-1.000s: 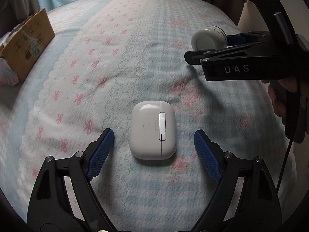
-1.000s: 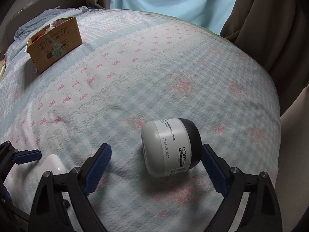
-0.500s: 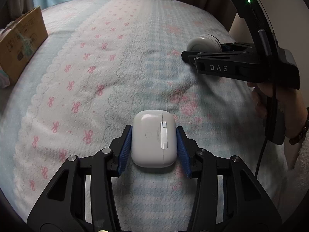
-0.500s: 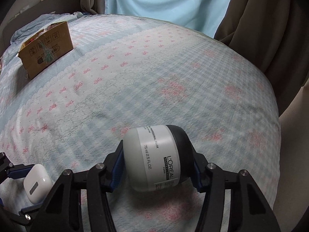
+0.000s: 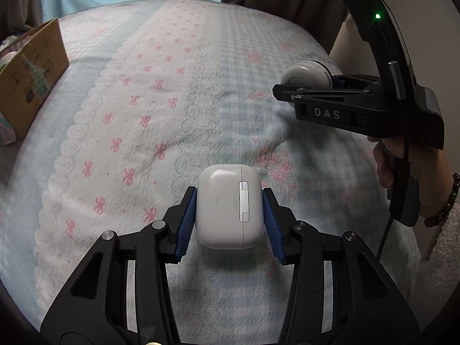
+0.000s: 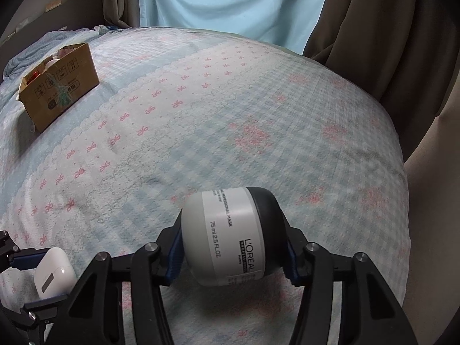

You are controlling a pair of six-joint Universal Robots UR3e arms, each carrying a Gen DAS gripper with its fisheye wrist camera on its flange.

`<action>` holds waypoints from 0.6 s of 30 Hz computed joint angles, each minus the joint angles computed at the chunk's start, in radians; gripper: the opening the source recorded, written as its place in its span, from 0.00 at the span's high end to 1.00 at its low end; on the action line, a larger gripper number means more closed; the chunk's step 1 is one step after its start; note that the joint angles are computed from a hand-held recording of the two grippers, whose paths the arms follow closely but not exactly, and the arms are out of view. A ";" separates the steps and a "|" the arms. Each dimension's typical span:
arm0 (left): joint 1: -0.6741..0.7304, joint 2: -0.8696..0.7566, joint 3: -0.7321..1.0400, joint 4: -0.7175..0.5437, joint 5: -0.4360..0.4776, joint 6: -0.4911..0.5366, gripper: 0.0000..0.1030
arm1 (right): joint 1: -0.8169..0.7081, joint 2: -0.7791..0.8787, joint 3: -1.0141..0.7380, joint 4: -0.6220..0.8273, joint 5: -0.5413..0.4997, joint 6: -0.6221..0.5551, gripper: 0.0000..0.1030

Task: Organize rigid objects
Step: 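Carry the earbud case with the left tool while the right tool carries the L'Oreal jar to the box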

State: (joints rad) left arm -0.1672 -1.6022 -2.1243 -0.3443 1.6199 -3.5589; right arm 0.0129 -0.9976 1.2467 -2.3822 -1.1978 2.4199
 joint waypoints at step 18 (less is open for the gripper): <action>0.483 0.431 0.435 -0.700 -0.244 0.305 0.60 | 0.143 -0.175 -0.545 0.581 -0.084 0.305 0.53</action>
State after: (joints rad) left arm 0.3161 -1.1709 -1.6889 -1.0445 1.3758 -3.2544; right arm 0.1554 -1.1724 0.7013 -1.8013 -1.2820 2.7246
